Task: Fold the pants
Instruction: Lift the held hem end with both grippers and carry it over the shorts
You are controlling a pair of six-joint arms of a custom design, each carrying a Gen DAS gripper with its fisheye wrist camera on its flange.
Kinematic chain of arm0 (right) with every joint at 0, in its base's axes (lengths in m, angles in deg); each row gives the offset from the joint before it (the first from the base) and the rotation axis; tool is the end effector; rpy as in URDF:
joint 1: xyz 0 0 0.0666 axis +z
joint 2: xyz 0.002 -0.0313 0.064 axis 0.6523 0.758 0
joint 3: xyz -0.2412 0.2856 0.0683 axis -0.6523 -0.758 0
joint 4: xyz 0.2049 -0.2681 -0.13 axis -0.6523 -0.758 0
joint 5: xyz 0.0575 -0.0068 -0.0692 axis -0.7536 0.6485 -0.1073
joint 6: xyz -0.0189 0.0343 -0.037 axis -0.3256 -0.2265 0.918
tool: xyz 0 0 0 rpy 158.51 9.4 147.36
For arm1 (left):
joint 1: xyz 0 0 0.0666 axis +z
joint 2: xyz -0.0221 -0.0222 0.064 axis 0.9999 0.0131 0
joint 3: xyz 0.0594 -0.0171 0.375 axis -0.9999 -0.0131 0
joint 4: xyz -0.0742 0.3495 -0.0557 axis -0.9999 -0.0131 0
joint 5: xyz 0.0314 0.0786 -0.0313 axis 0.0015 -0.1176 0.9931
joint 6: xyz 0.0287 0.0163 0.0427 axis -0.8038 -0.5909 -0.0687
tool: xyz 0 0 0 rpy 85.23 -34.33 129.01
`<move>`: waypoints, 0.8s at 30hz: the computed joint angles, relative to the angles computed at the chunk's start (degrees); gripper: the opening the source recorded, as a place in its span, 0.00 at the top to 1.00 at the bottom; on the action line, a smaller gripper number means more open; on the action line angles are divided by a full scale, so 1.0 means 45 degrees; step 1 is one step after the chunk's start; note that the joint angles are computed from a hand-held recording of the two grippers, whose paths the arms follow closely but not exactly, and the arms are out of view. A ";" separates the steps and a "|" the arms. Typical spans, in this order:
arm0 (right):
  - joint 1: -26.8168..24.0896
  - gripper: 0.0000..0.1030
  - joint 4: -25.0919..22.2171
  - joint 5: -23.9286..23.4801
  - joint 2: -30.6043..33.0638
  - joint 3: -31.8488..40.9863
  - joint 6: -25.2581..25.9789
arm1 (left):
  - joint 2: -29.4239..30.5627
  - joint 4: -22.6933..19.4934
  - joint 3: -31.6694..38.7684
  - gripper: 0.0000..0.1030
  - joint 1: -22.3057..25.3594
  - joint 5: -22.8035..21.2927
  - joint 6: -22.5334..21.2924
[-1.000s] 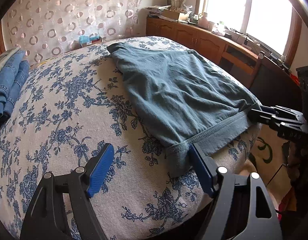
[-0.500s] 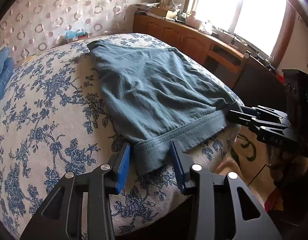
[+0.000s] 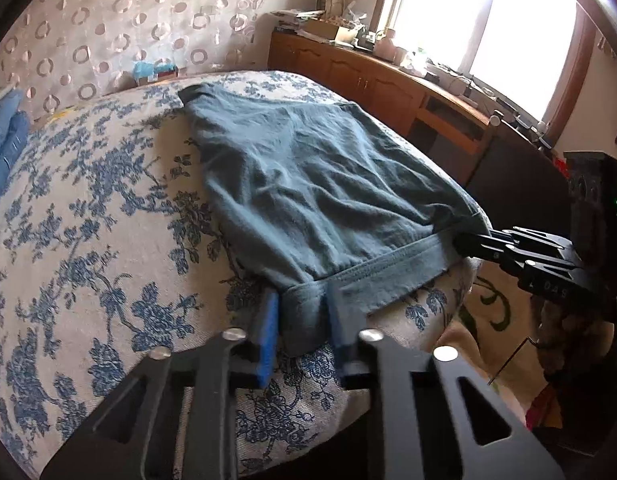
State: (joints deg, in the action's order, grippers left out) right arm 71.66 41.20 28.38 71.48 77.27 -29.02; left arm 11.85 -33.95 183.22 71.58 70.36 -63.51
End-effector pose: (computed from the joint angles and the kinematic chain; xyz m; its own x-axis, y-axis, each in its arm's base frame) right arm 0.3439 0.2014 0.3406 -0.6363 0.0227 -0.7711 -0.2354 0.9462 0.2220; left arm 0.5129 -0.1742 0.4142 -0.7022 0.2666 -0.6601 0.4943 0.8499 -0.1826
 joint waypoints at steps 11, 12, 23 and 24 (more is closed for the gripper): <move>0.0346 0.85 0.0374 -0.0136 -0.0648 0.0491 0.0876 | -0.1415 0.0930 0.0109 0.87 0.0434 0.0533 0.0168; 0.0376 0.85 0.0399 -0.0137 -0.0748 0.0607 0.0988 | -0.1524 0.1001 0.0156 0.88 0.0461 0.0515 0.0174; 0.1013 0.85 0.0363 0.0228 -0.1241 0.2386 0.2531 | -0.2284 0.1679 0.1434 0.88 0.1099 0.0654 0.0328; 0.1093 0.85 0.0394 0.0233 -0.1276 0.2497 0.2665 | -0.2337 0.1756 0.1532 0.88 0.1180 0.0688 0.0353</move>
State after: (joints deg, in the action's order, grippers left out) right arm 76.58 42.97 29.43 65.74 88.51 -17.03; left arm 1.34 -26.04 190.12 76.89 73.46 -61.92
